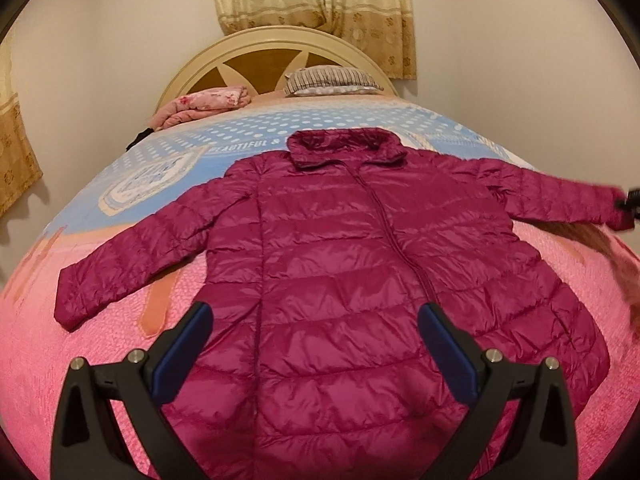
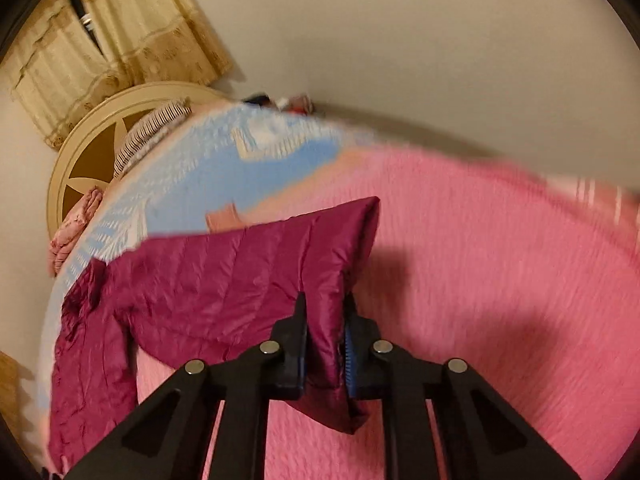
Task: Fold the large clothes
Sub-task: 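Grasp the sleeve cuff nearest the right gripper and lift it, then carry the sleeve across the jacket front and open the right gripper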
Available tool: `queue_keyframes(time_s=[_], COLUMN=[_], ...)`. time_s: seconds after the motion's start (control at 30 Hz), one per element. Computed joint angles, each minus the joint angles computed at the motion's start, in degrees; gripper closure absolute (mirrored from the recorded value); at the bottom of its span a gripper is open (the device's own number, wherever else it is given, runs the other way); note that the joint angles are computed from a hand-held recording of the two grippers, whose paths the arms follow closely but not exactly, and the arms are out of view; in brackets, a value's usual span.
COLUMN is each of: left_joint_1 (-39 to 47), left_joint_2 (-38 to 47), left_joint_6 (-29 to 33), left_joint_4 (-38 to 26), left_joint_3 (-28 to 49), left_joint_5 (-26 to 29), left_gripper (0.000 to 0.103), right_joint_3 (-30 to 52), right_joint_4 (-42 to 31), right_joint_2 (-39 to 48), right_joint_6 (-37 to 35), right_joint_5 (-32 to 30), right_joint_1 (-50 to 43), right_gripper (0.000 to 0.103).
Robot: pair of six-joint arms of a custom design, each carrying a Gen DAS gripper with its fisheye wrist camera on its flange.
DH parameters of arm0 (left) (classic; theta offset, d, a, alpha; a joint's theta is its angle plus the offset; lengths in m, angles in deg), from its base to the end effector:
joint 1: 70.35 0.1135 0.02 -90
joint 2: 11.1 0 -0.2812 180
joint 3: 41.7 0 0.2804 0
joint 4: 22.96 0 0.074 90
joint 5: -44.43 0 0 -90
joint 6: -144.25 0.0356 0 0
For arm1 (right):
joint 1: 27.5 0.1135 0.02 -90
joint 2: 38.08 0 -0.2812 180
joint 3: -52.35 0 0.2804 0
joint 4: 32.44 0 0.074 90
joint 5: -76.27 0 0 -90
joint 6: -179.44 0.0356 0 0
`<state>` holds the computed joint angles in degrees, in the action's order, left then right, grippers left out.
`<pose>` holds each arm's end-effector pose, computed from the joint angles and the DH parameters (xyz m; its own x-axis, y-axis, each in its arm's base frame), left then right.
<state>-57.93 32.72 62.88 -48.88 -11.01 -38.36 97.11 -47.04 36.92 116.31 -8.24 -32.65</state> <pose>0.1719 0.0333 0.1756 -0.6260 0.0146 -0.7797 -0.0245 0.9990 0.0384 0.2657 -0.0274 0.1667 -0.5555 0.5018 -0.6630 0.4574 0.8503 0.2603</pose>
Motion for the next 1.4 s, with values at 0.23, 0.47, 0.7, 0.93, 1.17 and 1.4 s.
queue_keyframes(time_s=[0.23,0.47,0.7,0.93,1.17,1.4], left_joint_1=[7.5,15.2,22.4,25.8,25.8,25.6], left_joint_2=[-2.4,-1.1,1.9,5.4,7.2,9.3], left_joint_6=[2.5,5.4,9.3,10.6,11.0,11.0], left_joint_4=[-2.2,-2.2,-1.4,0.3,1.6,3.0], left_joint_3=[0.0,0.3,1.0,2.0,2.5,3.6], left_joint_5=[6.1,11.4,15.8,16.9,15.3,13.5], left_gripper=[0.0,0.0,0.0,0.0,0.0,0.0], right_joint_3=[12.7,24.4,33.1,38.5,44.3,51.2], right_joint_4=[-8.7,-10.4,-8.5,-7.0,-6.6,-8.0], right_joint_2=[-5.8,0.3,13.2,23.4,34.1,45.1], right_joint_6=[-8.0,-14.4,-20.3,-20.6,-17.4,-14.9], right_joint_5=[17.7,29.3,35.6,31.8,26.6,22.9], right_joint_1=[17.8,37.2,51.4,54.3,55.9,57.9], right_gripper=[0.091,0.091,0.091,0.091,0.091,0.091])
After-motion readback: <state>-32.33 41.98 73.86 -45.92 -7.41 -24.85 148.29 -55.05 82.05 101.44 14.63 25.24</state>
